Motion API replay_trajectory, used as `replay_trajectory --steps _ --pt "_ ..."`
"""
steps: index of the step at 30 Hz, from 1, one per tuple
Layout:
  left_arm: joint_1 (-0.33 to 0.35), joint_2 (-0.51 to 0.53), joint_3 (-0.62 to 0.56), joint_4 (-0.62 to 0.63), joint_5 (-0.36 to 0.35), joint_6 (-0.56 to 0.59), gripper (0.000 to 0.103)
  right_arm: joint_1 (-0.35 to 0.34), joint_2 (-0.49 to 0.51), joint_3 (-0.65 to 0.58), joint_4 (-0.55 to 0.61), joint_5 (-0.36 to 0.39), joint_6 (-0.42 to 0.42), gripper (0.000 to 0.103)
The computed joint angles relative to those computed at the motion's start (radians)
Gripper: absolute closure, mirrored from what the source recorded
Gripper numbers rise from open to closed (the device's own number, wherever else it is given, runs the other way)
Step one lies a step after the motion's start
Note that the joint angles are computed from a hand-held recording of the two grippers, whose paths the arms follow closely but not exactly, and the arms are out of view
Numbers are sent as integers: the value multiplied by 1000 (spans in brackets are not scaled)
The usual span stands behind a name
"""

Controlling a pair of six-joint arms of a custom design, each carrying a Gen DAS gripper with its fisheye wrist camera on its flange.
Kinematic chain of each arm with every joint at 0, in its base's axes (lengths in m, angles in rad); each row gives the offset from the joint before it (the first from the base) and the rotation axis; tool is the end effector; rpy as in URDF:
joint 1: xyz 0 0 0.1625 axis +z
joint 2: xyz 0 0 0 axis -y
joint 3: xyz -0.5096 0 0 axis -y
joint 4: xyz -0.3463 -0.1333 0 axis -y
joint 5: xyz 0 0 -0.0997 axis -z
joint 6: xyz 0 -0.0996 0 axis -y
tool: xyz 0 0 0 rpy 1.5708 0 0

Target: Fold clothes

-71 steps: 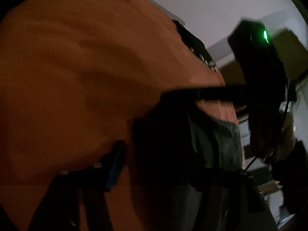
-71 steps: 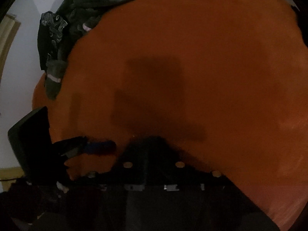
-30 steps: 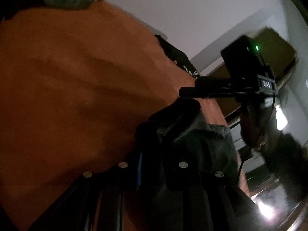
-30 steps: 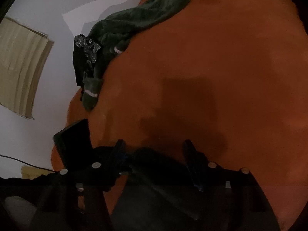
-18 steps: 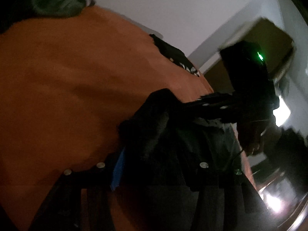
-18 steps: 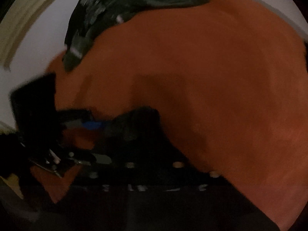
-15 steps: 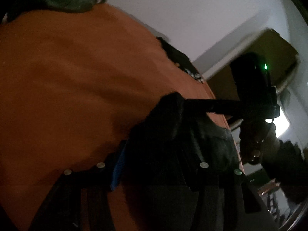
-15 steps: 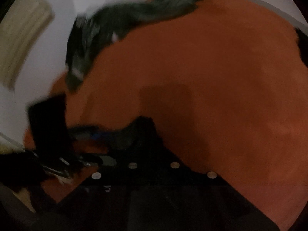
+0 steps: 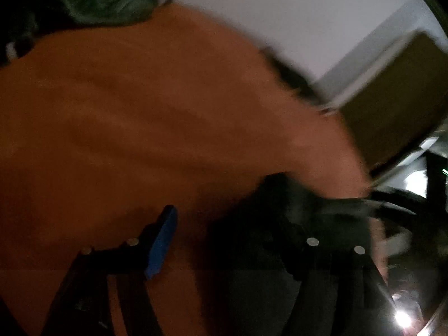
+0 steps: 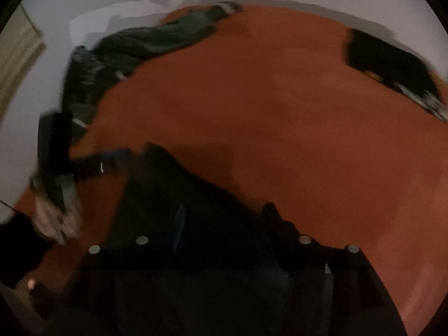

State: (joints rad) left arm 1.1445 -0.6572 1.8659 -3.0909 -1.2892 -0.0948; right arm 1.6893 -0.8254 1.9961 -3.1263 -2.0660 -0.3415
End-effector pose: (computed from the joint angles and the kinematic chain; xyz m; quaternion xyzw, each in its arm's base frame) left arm -0.1223 -0.6587 0.0894 0.1399 0.9683 -0.1841 0.0944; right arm 0.1570 -0.5914 0.1742 0.1713 -0.9372 0.1575 0.2597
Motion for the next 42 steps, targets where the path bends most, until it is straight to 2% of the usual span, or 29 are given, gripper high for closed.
replay_trajectory --steps 1,4,5,6,8,9,11,13,15,16,17,18,19,20,21,22,23,24,26,27,31,32,35,39,42 --pt "-4 20 -23 34 46 -30 34 -16 -15 41 -53 -34 -3 46" --pt "-19 35 -8 -1 103 -70 34 -74 -19 156 -290 -235 2 46" --pt "-34 31 3 -21 133 -89 34 -109 -34 190 -355 -252 17 46" --pt "-50 27 14 -39 162 -108 34 -139 -63 224 -406 -227 63 46" --pt "-73 26 23 -84 199 -131 34 -155 -86 268 -512 -165 85 47" --pt "-87 25 24 -108 203 -123 34 -159 -93 286 -562 -129 80 47" --pt "-121 39 9 -104 251 -80 34 -148 -88 304 -637 -35 -5 47" --pt "-167 79 -24 -92 340 -28 33 -128 -59 282 -614 24 -48 47" --pt "-185 103 -43 -68 352 16 33 -113 -25 240 -547 57 -107 47" --pt "-187 118 -54 -53 369 29 33 -106 -3 212 -507 50 -145 54" --pt "-190 133 -66 -38 387 42 33 -96 26 175 -467 8 -191 64" --pt "-185 151 -82 -19 412 37 33 -91 50 143 -434 -32 -228 82" --pt "-173 160 -102 18 423 10 33 -106 52 124 -415 -41 -227 87" --pt "-156 167 -119 53 415 -35 32 -134 37 107 -384 -7 -183 89" --pt "-140 174 -137 88 405 -80 28 -149 31 86 -363 -9 -141 97" --pt "-120 171 -140 86 361 -114 27 -156 45 66 -385 -52 -142 103" --pt "-105 164 -134 65 324 -129 27 -161 77 40 -428 -138 -172 103" --pt "-103 155 -123 48 309 -140 27 -170 96 24 -457 -189 -187 103" --pt "-120 135 -107 50 327 -149 27 -181 74 39 -447 -200 -129 103" --pt "-130 125 -100 53 338 -150 27 -185 62 51 -452 -198 -107 103" --pt "-170 60 -8 -2 304 -132 27 -134 11 188 -644 -151 -134 103" --pt "-184 52 7 -6 300 -135 27 -124 -11 235 -668 -122 -134 103" --pt "-229 5 128 -118 300 -128 26 -104 -49 365 -693 -41 -95 103" --pt "-289 -42 260 -135 280 -99 26 -93 -48 530 -795 -27 -50 103" --pt "-319 -85 380 -88 228 -99 26 -116 -9 669 -965 -14 -36 103"
